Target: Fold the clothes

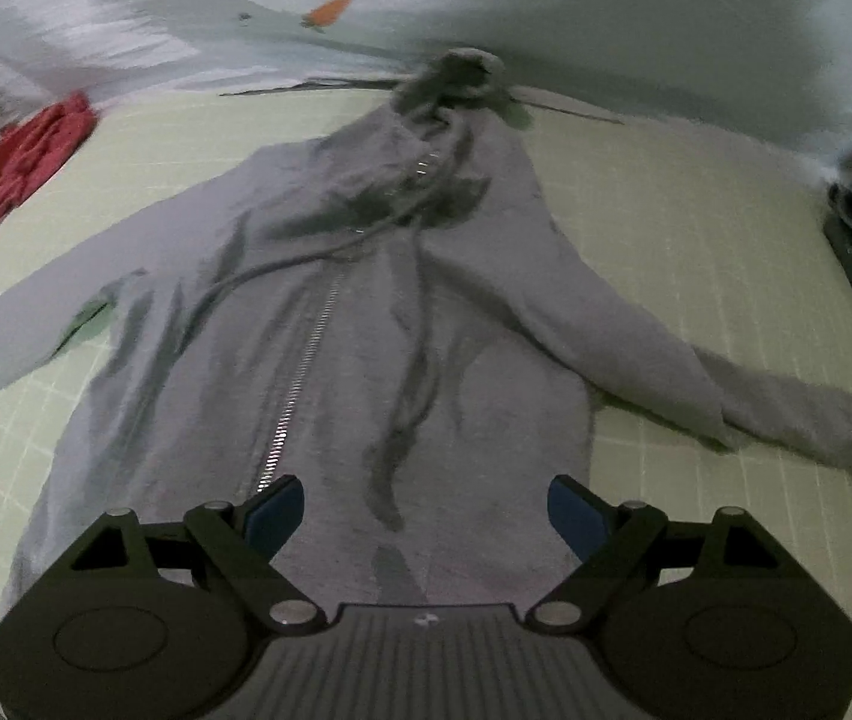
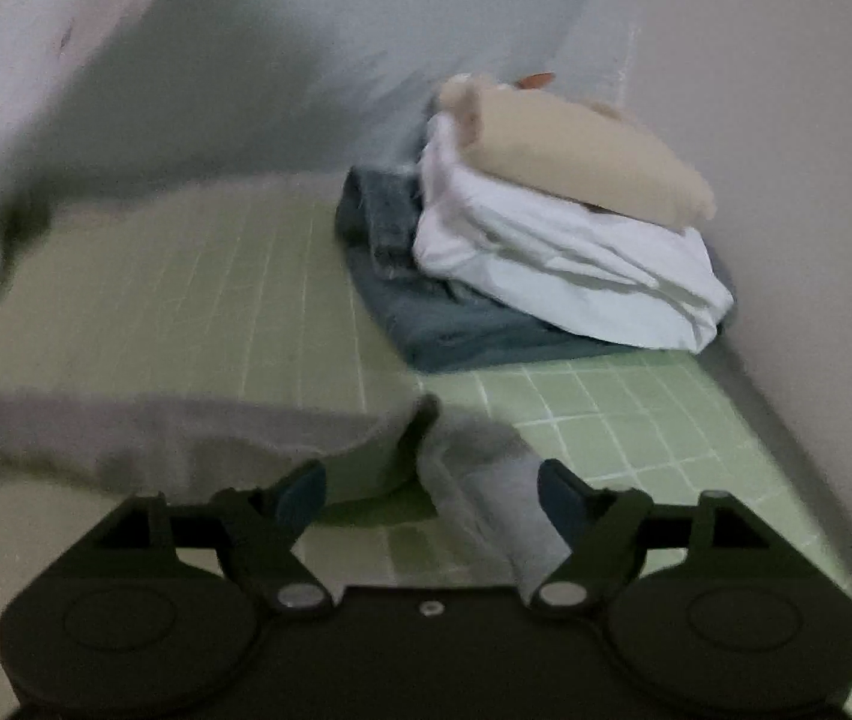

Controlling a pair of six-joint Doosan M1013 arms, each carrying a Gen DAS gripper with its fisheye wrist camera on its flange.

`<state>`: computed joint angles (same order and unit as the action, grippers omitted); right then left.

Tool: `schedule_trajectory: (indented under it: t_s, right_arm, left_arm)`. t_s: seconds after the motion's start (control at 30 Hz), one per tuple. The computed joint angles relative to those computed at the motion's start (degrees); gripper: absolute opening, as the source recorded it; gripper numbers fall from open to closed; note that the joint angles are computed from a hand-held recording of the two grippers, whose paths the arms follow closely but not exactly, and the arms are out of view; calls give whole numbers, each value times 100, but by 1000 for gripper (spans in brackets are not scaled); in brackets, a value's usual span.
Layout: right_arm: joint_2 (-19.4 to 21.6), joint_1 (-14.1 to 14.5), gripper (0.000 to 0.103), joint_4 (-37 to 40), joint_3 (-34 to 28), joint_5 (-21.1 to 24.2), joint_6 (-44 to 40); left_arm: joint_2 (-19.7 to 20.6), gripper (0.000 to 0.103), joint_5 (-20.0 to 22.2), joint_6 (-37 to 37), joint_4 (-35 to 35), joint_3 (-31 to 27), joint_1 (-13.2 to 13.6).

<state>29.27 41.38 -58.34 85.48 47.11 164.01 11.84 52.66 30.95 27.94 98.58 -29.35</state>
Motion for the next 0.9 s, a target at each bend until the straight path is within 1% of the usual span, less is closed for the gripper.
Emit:
schedule_trajectory:
  t_s: [0.03, 0.07, 0.1, 0.23, 0.3, 0.33, 0.37, 0.4, 0.43, 0.47, 0.53, 0.57, 0.6, 0.67, 0.7, 0.77, 0.83, 0.87, 0.9]
  right_arm:
    - [84, 31, 80, -32, -94, 242, -204]
    - [144, 49, 84, -63, -160, 421, -344]
    - [178, 32, 85, 14, -204, 492, -513]
    - [197, -143, 85, 551, -232, 258, -921]
    - [192, -240, 77, 887, -226, 120, -1007]
    - [179, -289, 67, 1030, -206, 36, -950]
    - [135, -334, 45, 1234, -169, -118, -880]
    - [90, -379, 33, 1454, -135, -268, -835]
    - [47, -385, 16, 1500, -97, -361, -844]
    - [2, -392, 9, 1533, -52, -469, -842]
    - [-175, -361, 5, 1544, 128, -862, -824]
    - [-267, -357, 5, 1586, 224, -1099, -836]
    - [-429, -427, 5, 1928, 398, -1636, -778]
    - [-742, -626, 5, 3287, 764, -2842, -1322]
    - [-885, -738, 5, 4036, 1000, -3591, -1515]
    - [-1089, -872, 5, 5536, 1453, -5090, -1836]
    - [-1159, -939, 5, 7036, 1802, -6425, -2048]
    - [-1188, -963, 5, 7786, 1891, -6766, -2430]
    - [-1210, -1016, 5, 8535, 1920, -6812, -3113]
  left_arm:
    - [-4, 89, -16, 17, 35, 6, -11]
    - [-12, 90, -36, 3, 51, 18, -13]
    - [-15, 90, -56, -15, 26, 27, -1]
    - [-25, 90, -144, -57, -159, 67, 63]
    - [-40, 90, -174, -111, -168, 87, 67]
    - [-52, 90, -181, -158, -140, 99, 60]
    - [-64, 90, -188, -205, -111, 111, 53]
    - [-75, 90, -194, -256, -89, 120, 51]
    - [-86, 90, -199, -308, -69, 130, 51]
    - [-97, 90, -210, -355, -55, 141, 52]
    - [-123, 90, -242, -408, -48, 170, 51]
    - [-132, 90, -247, -424, -44, 178, 48]
    - [-139, 90, -255, -412, -56, 186, 46]
    - [-153, 90, -274, -376, -86, 203, 45]
    - [-153, 90, -288, -344, -103, 204, 46]
    - [-151, 90, -317, -272, -136, 202, 49]
    - [-149, 90, -347, -200, -170, 199, 53]
    - [-152, 90, -356, -191, -149, 202, 50]
    - [-156, 90, -359, -205, -121, 206, 47]
